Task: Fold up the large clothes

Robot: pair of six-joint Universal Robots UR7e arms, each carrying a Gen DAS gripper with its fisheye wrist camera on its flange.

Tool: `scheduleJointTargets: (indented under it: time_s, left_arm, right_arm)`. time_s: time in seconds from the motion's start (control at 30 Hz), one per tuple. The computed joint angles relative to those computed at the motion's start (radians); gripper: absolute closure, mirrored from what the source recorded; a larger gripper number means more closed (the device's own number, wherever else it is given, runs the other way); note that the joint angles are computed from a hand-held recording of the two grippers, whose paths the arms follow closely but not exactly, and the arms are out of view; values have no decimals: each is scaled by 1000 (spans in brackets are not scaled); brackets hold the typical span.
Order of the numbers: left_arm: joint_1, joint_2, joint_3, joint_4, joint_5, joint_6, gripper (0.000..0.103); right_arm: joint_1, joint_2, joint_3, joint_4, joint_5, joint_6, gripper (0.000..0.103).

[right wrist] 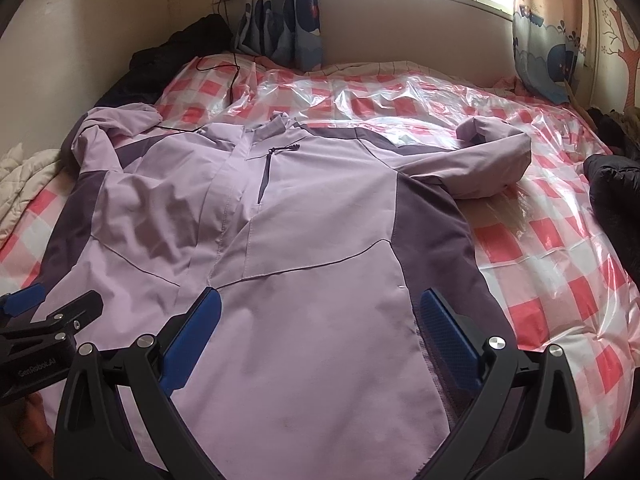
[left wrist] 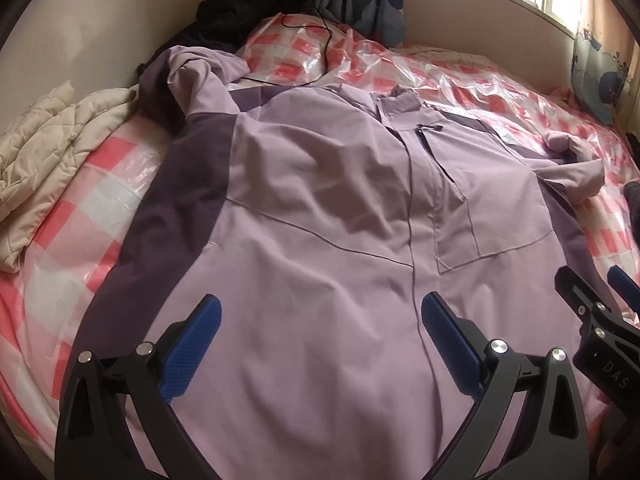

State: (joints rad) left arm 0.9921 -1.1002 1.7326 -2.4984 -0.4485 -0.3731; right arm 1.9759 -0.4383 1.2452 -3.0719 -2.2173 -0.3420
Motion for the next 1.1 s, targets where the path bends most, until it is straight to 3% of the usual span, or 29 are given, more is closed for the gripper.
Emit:
scheduleJointTargets:
  time_s: [0.33,0.93,1.1]
  left_arm:
    - [0,-5,-12,94,19,-56,7]
    - [6,-12,-12,86,-22,-35,7]
    - [-9,-3,-1,78,50,-19,7]
  right_arm:
    - [2,-4,6,-7,2,-21,7]
    - [6,2,-3,7,3,-19,7]
    - [5,0,-1,13,2,-17,7]
